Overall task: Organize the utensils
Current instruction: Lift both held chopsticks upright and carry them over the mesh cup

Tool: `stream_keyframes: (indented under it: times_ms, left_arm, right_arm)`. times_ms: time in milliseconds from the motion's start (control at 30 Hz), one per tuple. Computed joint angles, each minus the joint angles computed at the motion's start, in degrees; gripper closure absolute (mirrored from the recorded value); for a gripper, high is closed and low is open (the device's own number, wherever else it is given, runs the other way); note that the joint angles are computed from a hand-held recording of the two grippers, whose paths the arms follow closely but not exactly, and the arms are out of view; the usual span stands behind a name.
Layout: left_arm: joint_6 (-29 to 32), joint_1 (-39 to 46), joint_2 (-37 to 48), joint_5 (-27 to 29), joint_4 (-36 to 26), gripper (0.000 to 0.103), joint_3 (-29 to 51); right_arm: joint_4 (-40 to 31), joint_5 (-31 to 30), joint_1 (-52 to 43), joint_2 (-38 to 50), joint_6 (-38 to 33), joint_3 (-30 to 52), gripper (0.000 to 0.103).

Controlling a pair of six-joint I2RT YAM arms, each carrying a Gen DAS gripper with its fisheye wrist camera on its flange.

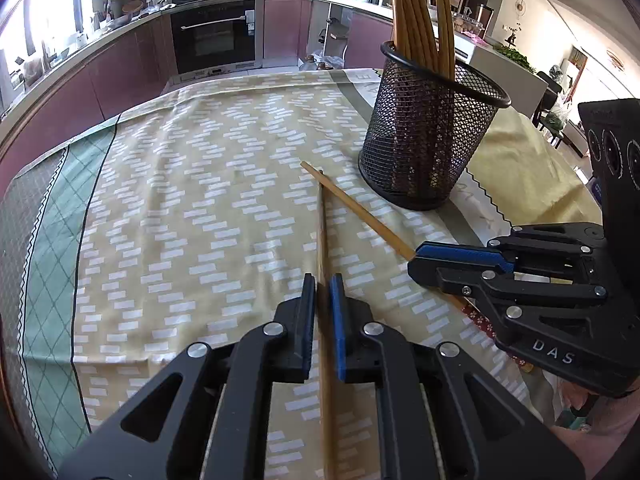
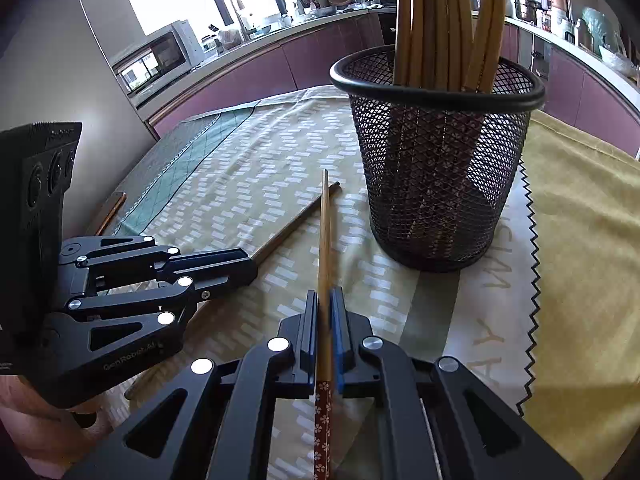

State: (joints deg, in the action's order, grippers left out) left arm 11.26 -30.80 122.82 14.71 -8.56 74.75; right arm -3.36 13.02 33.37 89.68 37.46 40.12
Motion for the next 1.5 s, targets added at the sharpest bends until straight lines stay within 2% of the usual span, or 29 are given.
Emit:
stream_keyframes:
  times_ms: [200, 267, 500, 967, 1500]
  left_arm:
    - [0.4, -0.9, 0.6, -1.3, 0.7, 0.09, 0.5]
    - [-0.1, -1.1, 0.7, -1.7, 0.8, 0.095, 0.7]
    - [-1.7, -1.0, 0.0, -0.8, 1.7, 0.095, -0.4]
    - [-1.8, 2.6, -7.9, 7.8, 1.6, 0.096, -4.8]
    - [-2.4, 4.4, -14.9, 13.8, 0.8, 0.096, -7.4]
  right_arm:
    - [-0.8, 1.7, 0.4, 1.2, -1.4, 1.2, 0.097]
    - [-0.2, 1.3, 0.1, 1.0, -1.0, 0.9, 0.097]
    - [2.3, 0.6, -0.2, -2.4, -0.5, -1.9, 0.097]
    - [4.1, 2.7, 1.6, -12.7, -1.2, -5.9, 0.097]
    - [2.9, 5.0, 1.7, -20.5, -1.8, -7.8, 0.097]
